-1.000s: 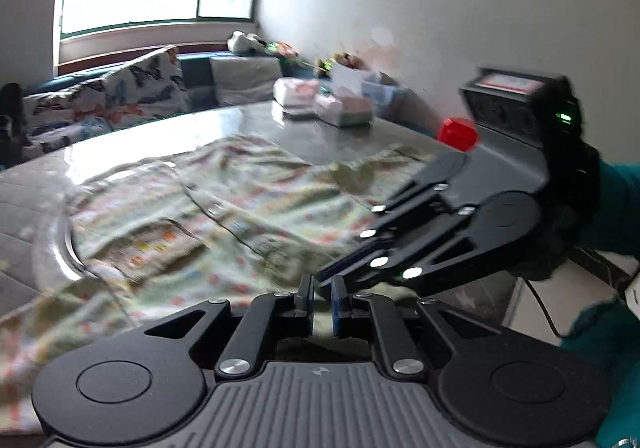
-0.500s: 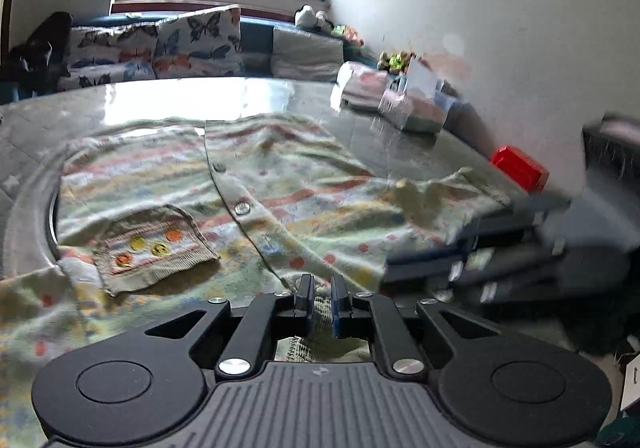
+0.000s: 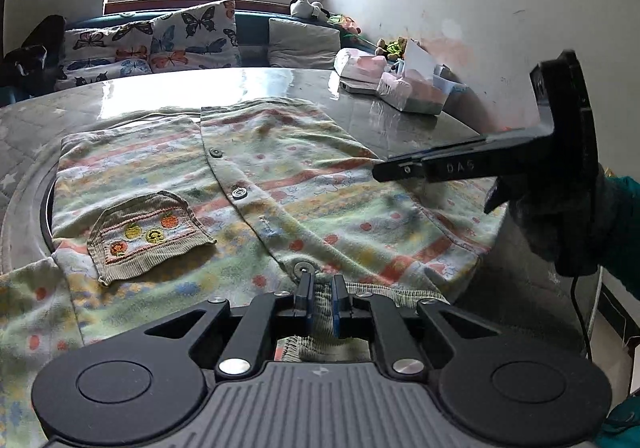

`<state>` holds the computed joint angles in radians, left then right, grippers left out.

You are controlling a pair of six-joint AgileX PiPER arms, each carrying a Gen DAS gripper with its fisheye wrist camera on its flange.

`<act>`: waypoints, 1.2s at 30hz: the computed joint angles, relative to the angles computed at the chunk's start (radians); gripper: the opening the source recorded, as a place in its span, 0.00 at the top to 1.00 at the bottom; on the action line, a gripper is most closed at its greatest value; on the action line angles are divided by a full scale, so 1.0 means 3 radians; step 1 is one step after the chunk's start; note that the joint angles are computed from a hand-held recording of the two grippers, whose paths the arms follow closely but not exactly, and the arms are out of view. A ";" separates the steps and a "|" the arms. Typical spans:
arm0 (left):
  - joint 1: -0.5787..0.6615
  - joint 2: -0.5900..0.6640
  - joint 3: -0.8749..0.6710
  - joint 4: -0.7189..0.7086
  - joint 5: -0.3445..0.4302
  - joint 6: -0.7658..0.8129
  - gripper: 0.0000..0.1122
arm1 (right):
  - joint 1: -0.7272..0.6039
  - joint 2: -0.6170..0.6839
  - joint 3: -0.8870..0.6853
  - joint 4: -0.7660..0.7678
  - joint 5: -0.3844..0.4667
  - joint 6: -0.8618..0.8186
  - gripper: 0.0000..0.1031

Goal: Fold clothes

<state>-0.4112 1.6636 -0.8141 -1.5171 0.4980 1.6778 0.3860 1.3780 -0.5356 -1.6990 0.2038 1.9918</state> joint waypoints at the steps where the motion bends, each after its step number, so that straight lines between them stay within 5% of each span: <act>1: 0.0004 0.0007 -0.0006 0.0004 0.0006 -0.0002 0.91 | -0.0005 0.0039 -0.0049 0.0004 -0.0001 -0.0035 0.75; 7: 0.0030 0.0019 0.0020 -0.0089 0.0041 0.0078 0.91 | -0.0155 0.0371 -0.0322 0.0211 -0.0076 -0.0346 0.73; 11: 0.0044 0.0022 0.0029 -0.0109 0.0066 0.0088 0.91 | -0.0101 0.0091 -0.0150 0.0380 0.0028 -0.0429 0.64; 18: 0.0012 -0.0003 0.0032 -0.0089 0.0013 0.0059 0.91 | -0.0262 -0.0550 0.0463 0.0685 0.0296 -0.0458 0.64; 24: -0.0045 -0.0033 0.0032 -0.0047 -0.0081 0.0014 0.91 | -0.0522 -0.0877 0.0878 0.0432 0.0476 -0.0147 0.64; 30: -0.0110 -0.0049 0.0014 0.0033 -0.0181 -0.0072 0.91 | -0.1048 -0.1125 0.1075 0.0484 0.0511 -0.0346 0.62; 34: -0.0148 -0.0060 0.0000 0.0099 -0.0239 -0.0144 0.90 | -0.1715 -0.1348 0.1170 0.0193 0.0065 -0.0364 0.62; 36: -0.0156 -0.0071 -0.0024 0.0200 -0.0274 -0.0269 0.89 | -0.1601 -0.1426 0.1192 0.0256 0.0277 -0.0404 0.61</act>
